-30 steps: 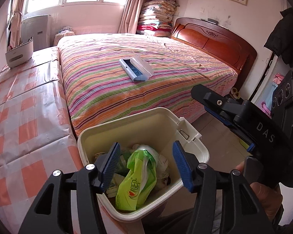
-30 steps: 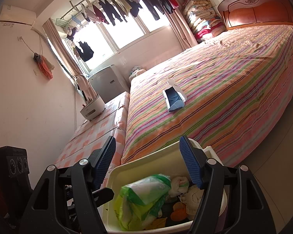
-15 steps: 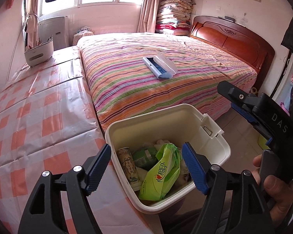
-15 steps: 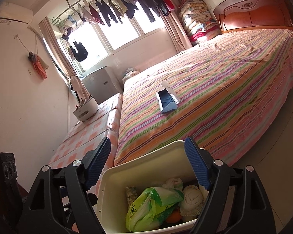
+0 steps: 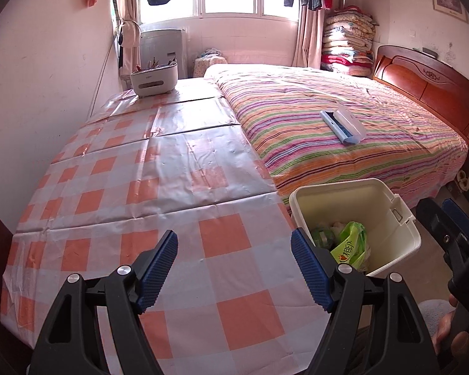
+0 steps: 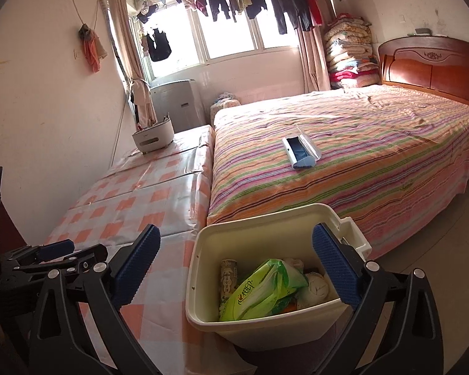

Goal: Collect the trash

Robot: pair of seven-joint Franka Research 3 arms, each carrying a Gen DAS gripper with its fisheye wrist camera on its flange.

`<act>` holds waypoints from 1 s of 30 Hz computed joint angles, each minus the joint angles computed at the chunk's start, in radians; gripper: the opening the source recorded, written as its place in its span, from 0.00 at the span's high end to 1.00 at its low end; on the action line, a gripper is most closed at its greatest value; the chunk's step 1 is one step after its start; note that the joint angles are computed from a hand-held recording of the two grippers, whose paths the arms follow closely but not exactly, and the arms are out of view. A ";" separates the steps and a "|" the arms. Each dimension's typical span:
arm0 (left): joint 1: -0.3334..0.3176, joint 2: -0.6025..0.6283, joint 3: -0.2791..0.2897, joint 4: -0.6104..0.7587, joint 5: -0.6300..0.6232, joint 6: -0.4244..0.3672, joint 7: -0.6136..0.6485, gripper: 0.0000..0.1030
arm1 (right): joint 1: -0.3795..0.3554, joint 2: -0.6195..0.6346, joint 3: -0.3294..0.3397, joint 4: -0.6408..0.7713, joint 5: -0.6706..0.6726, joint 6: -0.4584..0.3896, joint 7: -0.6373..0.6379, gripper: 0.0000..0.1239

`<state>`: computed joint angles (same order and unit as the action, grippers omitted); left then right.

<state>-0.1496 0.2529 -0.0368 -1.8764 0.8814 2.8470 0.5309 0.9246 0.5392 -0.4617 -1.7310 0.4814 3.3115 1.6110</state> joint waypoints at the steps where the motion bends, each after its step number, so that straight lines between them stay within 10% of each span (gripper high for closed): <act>1: 0.000 -0.015 0.004 -0.018 0.004 0.001 -0.011 0.29 | 0.035 -0.007 -0.031 -0.015 0.003 -0.003 -0.002 0.22; 10: 0.033 -0.105 -0.014 -0.120 0.018 0.002 -0.065 0.29 | 0.117 -0.072 -0.084 -0.100 -0.007 -0.013 0.008 0.22; 21: 0.054 -0.208 -0.059 -0.209 0.167 -0.068 -0.246 0.29 | -0.113 -0.164 0.207 -0.156 -0.022 0.041 -0.116 0.22; 30: 0.090 -0.241 -0.083 -0.229 0.199 -0.062 -0.261 0.29 | 0.068 -0.144 0.023 -0.136 0.063 0.006 -0.134 0.22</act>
<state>-0.0597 0.0116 -0.1201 -2.1052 1.0803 2.7846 0.2698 0.9926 0.3950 -0.4383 -1.8672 0.5446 3.3175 1.4766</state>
